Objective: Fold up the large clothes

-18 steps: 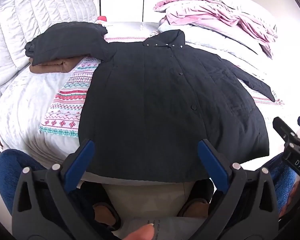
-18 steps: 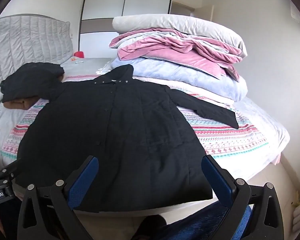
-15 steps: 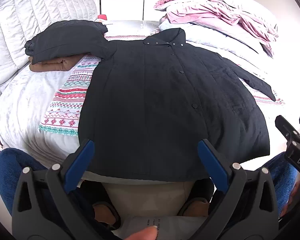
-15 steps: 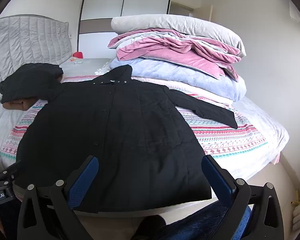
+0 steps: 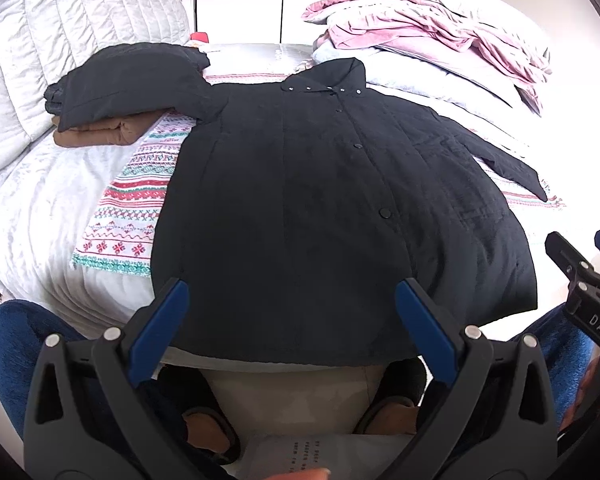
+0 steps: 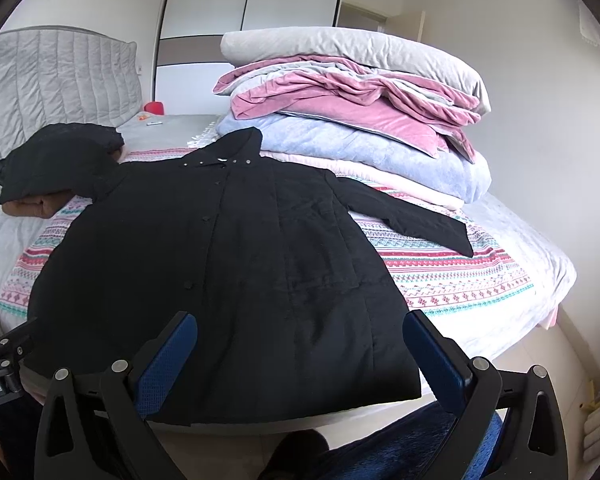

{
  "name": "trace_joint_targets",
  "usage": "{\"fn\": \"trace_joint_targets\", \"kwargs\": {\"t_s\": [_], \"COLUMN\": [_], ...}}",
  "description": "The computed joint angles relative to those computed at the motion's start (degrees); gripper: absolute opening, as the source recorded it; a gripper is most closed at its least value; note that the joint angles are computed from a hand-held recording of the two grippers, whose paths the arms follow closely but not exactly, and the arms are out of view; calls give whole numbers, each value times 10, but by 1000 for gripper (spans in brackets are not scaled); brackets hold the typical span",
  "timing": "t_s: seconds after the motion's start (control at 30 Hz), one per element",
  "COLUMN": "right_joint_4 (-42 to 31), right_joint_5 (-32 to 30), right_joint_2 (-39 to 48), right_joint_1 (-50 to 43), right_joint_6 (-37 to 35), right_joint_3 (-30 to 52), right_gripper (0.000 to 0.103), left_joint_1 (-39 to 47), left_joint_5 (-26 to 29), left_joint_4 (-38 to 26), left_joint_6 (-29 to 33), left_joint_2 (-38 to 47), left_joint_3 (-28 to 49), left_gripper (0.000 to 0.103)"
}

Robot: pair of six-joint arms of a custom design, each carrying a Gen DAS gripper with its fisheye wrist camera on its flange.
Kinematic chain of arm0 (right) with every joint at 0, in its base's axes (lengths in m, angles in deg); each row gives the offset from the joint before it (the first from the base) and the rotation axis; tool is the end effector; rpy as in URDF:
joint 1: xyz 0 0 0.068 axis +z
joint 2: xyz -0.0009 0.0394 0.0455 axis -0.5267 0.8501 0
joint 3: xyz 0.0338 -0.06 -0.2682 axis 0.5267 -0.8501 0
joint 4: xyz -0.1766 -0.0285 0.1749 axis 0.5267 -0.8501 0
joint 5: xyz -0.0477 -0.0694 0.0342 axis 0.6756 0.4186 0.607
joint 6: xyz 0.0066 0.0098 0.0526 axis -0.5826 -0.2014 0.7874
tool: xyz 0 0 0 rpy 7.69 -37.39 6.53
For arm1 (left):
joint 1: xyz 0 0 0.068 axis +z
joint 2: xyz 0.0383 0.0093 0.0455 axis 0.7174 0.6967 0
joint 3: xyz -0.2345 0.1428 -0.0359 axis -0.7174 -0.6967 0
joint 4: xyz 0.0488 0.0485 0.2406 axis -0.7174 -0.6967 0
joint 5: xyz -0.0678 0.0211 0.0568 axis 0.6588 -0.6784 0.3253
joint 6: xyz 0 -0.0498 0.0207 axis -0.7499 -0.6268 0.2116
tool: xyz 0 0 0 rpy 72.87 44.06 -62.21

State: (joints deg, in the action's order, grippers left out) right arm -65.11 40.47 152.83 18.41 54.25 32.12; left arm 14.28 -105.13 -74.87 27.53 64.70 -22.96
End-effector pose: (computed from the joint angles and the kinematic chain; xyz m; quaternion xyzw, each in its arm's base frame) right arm 0.1358 0.1331 0.3175 -0.0524 0.9252 -0.0252 0.3751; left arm 0.1596 -0.0783 0.2643 -0.1217 0.9166 0.0185 0.3805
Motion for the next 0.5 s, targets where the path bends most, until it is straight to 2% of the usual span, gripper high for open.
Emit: {"fn": "trace_joint_targets", "kwargs": {"t_s": [0.37,0.5], "right_joint_4": [0,2], "right_joint_5": [9,17], "right_joint_2": [1,0], "right_joint_1": [-3,-1], "right_joint_6": [-4,-7], "right_joint_3": [-2,-6], "right_gripper": [103,103], "left_joint_1": [-1,20], "left_joint_5": [-1,38], "left_joint_4": [-13,-9], "left_joint_6": [-11,-3], "left_joint_2": [2,-4], "left_joint_3": [7,5], "left_gripper": [103,103]}}
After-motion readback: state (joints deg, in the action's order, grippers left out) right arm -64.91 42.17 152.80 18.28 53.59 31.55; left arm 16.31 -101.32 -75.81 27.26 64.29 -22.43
